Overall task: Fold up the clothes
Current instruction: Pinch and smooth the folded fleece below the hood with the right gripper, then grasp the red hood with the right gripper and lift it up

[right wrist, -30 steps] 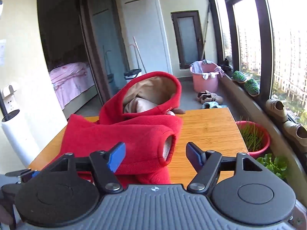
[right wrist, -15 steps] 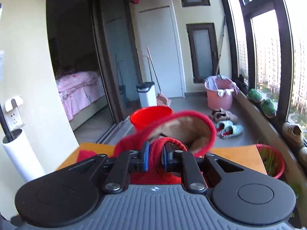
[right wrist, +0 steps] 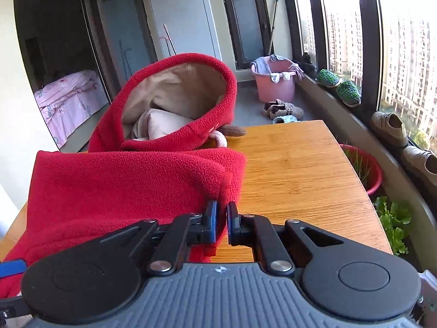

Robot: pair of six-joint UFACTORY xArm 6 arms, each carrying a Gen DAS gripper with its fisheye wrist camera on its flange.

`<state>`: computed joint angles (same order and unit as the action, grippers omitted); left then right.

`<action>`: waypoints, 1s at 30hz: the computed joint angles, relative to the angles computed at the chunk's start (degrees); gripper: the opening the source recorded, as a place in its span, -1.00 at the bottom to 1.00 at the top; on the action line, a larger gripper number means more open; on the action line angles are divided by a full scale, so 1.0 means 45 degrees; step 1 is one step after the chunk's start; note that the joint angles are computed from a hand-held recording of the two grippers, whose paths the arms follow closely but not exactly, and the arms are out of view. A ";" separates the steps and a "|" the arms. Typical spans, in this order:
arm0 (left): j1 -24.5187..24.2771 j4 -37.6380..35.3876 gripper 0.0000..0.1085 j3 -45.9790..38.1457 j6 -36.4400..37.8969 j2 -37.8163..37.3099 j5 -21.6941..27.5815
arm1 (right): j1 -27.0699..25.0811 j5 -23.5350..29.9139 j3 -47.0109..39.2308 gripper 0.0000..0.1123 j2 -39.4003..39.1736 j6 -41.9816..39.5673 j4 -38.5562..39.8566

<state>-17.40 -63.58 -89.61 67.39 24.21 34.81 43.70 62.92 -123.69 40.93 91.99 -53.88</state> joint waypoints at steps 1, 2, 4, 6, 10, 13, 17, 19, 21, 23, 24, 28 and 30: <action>-0.0031 0.0090 0.90 0.0026 0.0020 -0.0014 -0.0078 | 0.0048 0.0174 -0.0172 -0.74 0.0011 -0.0064 0.0045; -0.0063 0.0182 0.90 0.0037 0.0026 -0.0020 -0.0147 | 0.0086 0.0385 -0.0327 -0.62 0.0003 -0.0040 -0.0034; -0.0231 0.0499 0.90 0.0151 -0.0015 -0.0082 -0.0490 | 0.0263 0.0840 -0.0757 -0.51 0.0100 -0.0010 -0.0696; -0.0469 0.1071 0.90 0.0312 -0.0116 -0.0159 -0.1027 | 0.0510 0.1132 -0.1295 -0.51 0.0305 -0.0092 -0.1620; -0.0847 0.2151 0.90 0.0545 -0.0446 -0.0233 -0.1810 | 0.0486 -0.0560 -0.1250 -0.51 0.0168 0.0465 -0.2616; -0.0810 0.2208 0.90 0.0456 -0.0474 -0.0160 -0.1744 | 0.0268 -0.1266 -0.2062 -0.51 0.0854 0.0263 -0.2201; -0.0683 0.2188 0.90 0.0379 -0.0440 -0.0143 -0.1382 | -0.0323 -0.2025 -0.1680 -0.42 0.1374 0.0298 -0.0038; -0.0564 0.2569 0.90 0.0196 -0.0549 -0.0097 -0.0942 | -0.0251 -0.2368 -0.1117 -0.42 0.1312 0.0643 -0.0678; -0.0509 0.3015 0.90 0.0061 -0.0627 -0.0061 -0.0691 | -0.0101 -0.2044 -0.1353 -0.42 0.1404 0.0490 -0.0658; -0.0462 0.3219 0.90 -0.0063 -0.0572 -0.0049 -0.0476 | 0.0052 -0.1692 -0.1593 -0.42 0.1548 0.0195 -0.0660; -0.0348 0.2749 0.90 -0.0237 -0.0323 -0.0048 -0.0163 | 0.0116 -0.1581 -0.1580 -0.42 0.1526 0.0201 -0.0666; 0.0124 -0.0258 0.90 -0.1485 0.0980 0.0272 0.0987 | 0.0189 -0.1519 -0.1642 -0.42 0.1530 0.0260 -0.0670; 0.0057 -0.1135 0.90 -0.2745 0.1010 0.0950 0.0860 | 0.0220 -0.1314 -0.2088 -0.42 0.1783 0.0031 -0.0565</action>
<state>-17.14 -68.69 -101.96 71.93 28.49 38.68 44.69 57.01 -133.09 48.96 92.13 -56.42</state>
